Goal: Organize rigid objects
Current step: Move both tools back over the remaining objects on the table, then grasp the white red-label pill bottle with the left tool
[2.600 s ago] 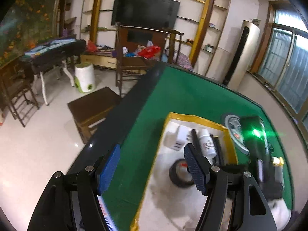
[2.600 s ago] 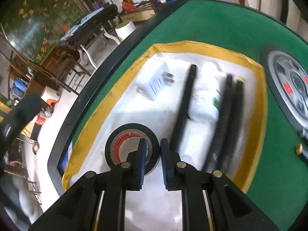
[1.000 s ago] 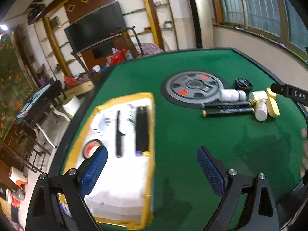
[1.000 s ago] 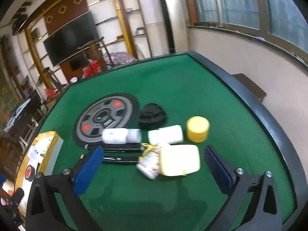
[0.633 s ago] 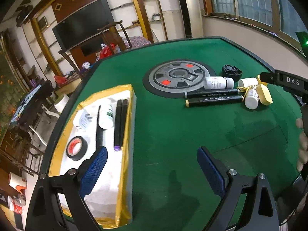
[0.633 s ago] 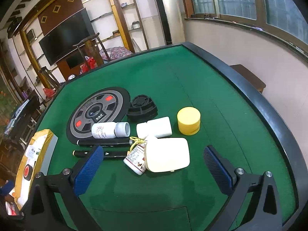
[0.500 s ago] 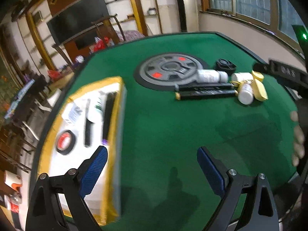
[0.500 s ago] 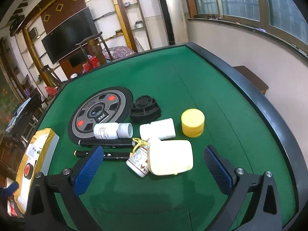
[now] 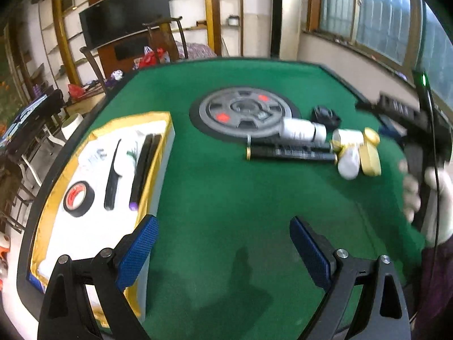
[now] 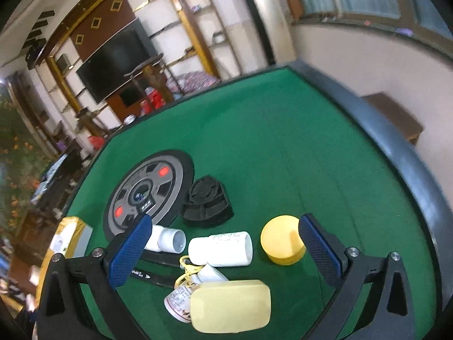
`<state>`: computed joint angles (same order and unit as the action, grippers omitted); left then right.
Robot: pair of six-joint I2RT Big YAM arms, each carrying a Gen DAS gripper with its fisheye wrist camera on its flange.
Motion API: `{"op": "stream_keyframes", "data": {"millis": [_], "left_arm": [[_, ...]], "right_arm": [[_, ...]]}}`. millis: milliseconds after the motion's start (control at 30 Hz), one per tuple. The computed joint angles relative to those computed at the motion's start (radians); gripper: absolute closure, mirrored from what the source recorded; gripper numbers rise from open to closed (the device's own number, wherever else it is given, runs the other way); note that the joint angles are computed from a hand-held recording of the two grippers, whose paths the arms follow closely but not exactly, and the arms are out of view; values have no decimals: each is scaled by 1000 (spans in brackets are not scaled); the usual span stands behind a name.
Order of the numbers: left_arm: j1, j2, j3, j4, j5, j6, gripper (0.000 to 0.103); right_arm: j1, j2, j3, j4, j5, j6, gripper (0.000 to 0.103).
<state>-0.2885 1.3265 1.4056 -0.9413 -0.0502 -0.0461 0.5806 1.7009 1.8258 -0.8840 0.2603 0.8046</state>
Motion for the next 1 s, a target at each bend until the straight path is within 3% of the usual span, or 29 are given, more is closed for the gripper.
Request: {"op": "stream_keyframes", "data": {"millis": [33,133,200,367,433,467,667,767,833,1000], "left_arm": [[2,5,5,13,6,-4,7],[-3,17,8,50,2,-6,7],[-13,36,22,53,-17,-7,7],[-37,64,52,46,-36,-26,7],[-46,71,60,38,-32,-49,7],[-50,74,61,35,-28,-60,7],[-61,123,107,-1,53,-131,7],[-84,160,142,-7,68,-89,7],[-113,182,154,17,60,10,8],[-140,269,216,-31,168,132,27]], "right_arm": [[-13,-8,-26,29,-61,13,0],[-5,2,-14,21,-56,-11,0],[6,11,-2,19,-105,-37,0],[26,55,26,58,-415,-87,0],[10,50,-22,192,-657,-51,0],[10,43,-46,253,-707,-27,0],[-38,-69,-277,599,-713,157,0],[-57,-75,-306,656,-695,233,0],[-63,-86,-308,644,-659,243,0],[-59,-138,-325,575,-492,178,0]]}}
